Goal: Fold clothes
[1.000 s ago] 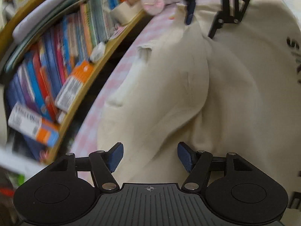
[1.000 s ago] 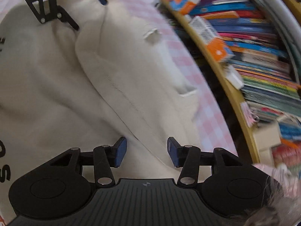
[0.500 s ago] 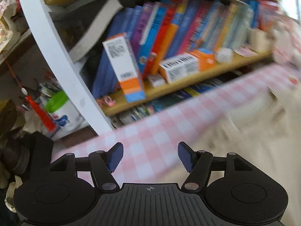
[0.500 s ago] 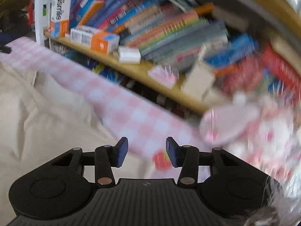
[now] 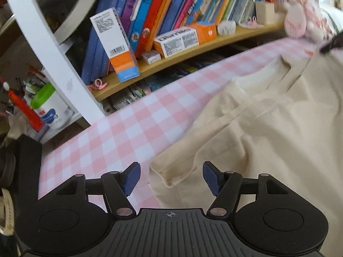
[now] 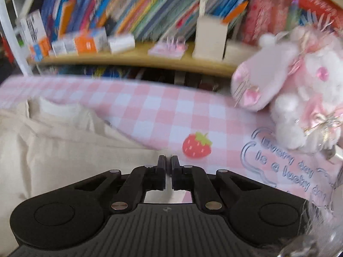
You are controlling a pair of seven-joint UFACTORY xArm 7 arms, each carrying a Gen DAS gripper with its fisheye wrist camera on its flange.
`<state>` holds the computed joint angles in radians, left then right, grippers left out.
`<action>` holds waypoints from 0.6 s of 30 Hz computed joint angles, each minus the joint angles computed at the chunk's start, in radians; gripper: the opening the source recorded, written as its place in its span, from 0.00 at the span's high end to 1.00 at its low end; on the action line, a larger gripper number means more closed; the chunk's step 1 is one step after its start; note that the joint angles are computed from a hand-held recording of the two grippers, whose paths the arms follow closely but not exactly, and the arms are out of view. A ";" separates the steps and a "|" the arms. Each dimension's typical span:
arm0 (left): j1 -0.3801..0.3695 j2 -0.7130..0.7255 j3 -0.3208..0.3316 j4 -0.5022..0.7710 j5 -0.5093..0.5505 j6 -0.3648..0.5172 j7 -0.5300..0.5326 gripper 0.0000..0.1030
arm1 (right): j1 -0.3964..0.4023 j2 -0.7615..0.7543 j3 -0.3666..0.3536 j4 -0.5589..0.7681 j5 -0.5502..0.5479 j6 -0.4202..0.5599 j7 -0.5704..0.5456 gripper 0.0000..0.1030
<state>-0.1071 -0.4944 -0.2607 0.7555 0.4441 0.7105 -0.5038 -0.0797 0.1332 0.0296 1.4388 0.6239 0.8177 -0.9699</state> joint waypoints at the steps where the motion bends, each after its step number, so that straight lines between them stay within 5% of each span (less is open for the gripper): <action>1: 0.002 -0.004 0.006 -0.007 -0.002 -0.012 -0.004 0.36 | -0.004 -0.012 -0.002 -0.010 0.015 -0.016 0.006 0.95; 11: 0.056 0.011 0.064 -0.059 -0.104 -0.146 -0.111 0.42 | 0.034 -0.012 -0.009 -0.074 -0.175 -0.128 0.217 0.95; 15: 0.015 -0.012 0.132 -0.108 -0.220 -0.242 -0.077 0.85 | 0.035 -0.014 -0.001 -0.087 -0.178 -0.150 0.209 0.95; 18: 0.003 -0.049 0.134 -0.129 -0.260 -0.258 -0.026 0.94 | 0.019 -0.033 0.001 -0.102 -0.102 -0.154 0.158 0.95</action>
